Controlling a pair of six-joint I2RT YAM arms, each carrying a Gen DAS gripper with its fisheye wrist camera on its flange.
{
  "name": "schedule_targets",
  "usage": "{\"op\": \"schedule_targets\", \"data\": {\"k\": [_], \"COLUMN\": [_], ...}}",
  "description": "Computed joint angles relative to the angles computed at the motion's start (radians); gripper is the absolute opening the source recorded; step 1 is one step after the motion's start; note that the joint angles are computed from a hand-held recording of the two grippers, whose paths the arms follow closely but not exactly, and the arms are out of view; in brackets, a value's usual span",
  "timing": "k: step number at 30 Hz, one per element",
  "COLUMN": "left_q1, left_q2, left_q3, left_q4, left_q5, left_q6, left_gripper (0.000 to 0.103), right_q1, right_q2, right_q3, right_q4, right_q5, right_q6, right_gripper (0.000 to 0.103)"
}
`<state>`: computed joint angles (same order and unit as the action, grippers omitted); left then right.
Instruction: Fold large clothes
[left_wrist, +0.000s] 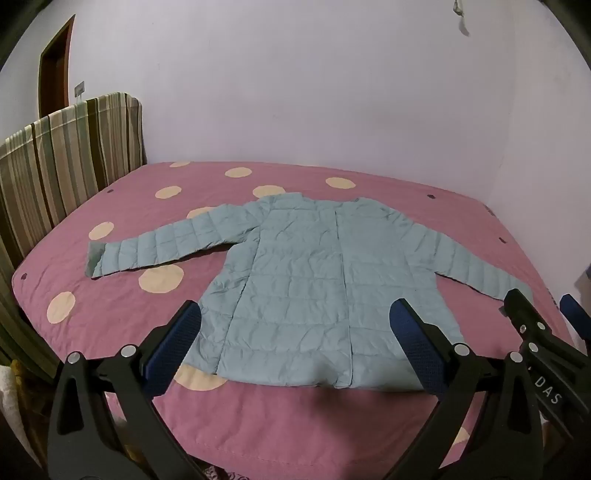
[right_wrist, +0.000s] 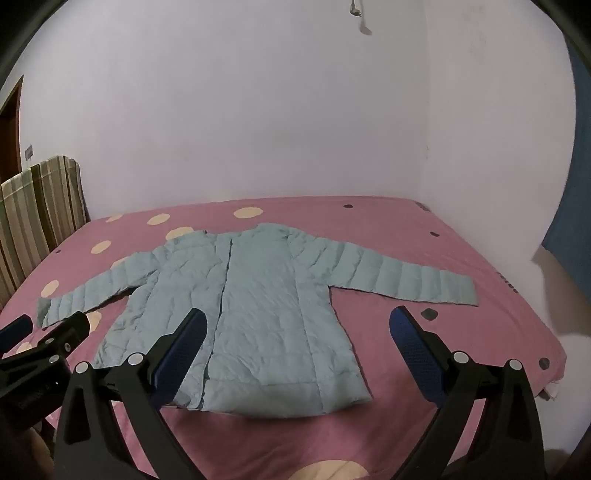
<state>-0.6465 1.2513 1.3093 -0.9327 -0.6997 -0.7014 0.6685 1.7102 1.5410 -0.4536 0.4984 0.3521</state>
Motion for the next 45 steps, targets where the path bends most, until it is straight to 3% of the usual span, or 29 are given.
{"op": "schedule_targets", "data": {"k": [45], "left_q1": [-0.016], "left_q2": [-0.009], "left_q3": [-0.024], "left_q4": [-0.015], "left_q5": [0.006], "left_q6": [-0.034], "left_gripper": [0.101], "right_q1": [0.001], "right_q2": [0.018], "right_q3": [0.027], "right_q4": [-0.029], "right_q5": [-0.002], "right_q6": [0.0], "right_gripper": [0.098]}}
